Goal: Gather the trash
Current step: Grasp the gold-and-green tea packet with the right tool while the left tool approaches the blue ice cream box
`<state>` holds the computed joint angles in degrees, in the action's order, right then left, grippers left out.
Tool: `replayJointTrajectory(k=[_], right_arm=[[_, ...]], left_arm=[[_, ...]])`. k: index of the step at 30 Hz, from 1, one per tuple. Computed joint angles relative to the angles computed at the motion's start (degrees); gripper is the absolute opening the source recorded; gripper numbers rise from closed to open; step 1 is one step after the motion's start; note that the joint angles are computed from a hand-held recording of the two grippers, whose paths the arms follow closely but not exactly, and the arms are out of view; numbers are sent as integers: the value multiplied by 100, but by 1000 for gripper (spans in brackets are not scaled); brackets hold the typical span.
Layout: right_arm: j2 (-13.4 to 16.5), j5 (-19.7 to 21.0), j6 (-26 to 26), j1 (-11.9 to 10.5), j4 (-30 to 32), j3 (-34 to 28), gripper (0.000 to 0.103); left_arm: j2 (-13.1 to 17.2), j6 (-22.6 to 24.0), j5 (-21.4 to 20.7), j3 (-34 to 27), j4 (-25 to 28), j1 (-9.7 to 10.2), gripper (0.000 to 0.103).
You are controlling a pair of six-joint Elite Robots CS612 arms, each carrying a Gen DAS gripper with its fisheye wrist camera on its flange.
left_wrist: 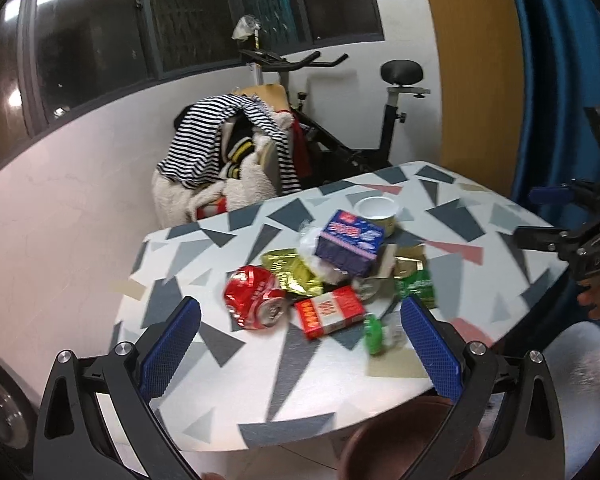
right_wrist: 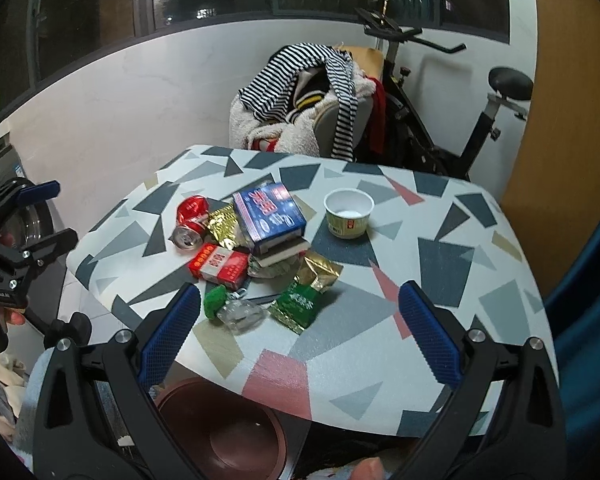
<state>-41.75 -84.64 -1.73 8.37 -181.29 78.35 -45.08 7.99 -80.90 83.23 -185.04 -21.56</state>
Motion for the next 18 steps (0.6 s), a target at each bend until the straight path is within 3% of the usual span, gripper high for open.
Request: replayJointTrajectory(k=[2, 5, 7, 10, 12, 15, 18], right_arm=[[67, -19, 14, -17, 145, -72, 98], [151, 351, 61, -81, 828, -275, 97], [266, 67, -50, -30, 990, -433, 97], [503, -230, 56, 7, 1191, -743, 97], [712, -20, 391, -45, 1390, -1045, 96], [1010, 95, 524, -64, 1753, -1527, 84], [1362, 177, 700, -56, 2123, -2083, 83]], left_arm=[[64, -85, -129, -77, 70, 69, 98], [160, -264, -252, -225, 306, 172, 98], [245, -315, -220, -325, 407, 227, 98], [357, -327, -113, -478, 677, 287, 98], [429, -428, -213, -610, 935, 352, 98], [553, -743, -275, -826, 1308, 445, 98], [674, -1134, -390, -997, 1491, 537, 98]])
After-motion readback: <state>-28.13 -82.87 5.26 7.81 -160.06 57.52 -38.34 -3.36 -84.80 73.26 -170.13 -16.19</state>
